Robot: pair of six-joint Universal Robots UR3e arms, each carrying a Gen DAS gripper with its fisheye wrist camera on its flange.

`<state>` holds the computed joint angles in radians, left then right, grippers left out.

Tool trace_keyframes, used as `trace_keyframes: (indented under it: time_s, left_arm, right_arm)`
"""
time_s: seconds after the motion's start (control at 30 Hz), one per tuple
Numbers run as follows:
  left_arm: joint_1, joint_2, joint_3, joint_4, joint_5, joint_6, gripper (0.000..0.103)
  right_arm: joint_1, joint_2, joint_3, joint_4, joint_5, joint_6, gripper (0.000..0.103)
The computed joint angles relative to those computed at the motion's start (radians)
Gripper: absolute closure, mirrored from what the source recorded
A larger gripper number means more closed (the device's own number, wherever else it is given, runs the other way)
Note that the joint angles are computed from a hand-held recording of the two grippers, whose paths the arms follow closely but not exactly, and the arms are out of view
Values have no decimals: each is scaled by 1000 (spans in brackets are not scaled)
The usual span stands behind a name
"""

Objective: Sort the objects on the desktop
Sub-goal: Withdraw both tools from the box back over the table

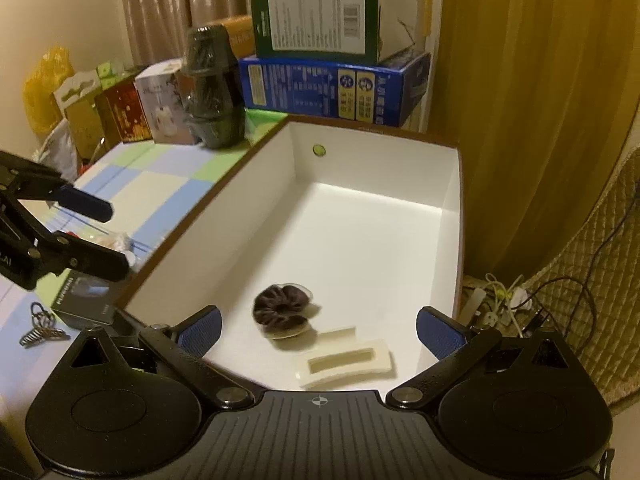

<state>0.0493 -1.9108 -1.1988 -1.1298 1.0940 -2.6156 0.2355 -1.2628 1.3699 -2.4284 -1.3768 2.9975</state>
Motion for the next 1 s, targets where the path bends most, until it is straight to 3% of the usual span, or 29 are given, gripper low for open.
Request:
trace_keyframes:
  time_s: [0.57,1.0]
  left_arm:
    - [298,331,-320,-84,-89,156,18]
    - [522,443,-407,-229,-95,327,18]
  right_arm:
    - [178,-90,109,-76,-119,215,2]
    - [329,25,5,-47,-133,313,2]
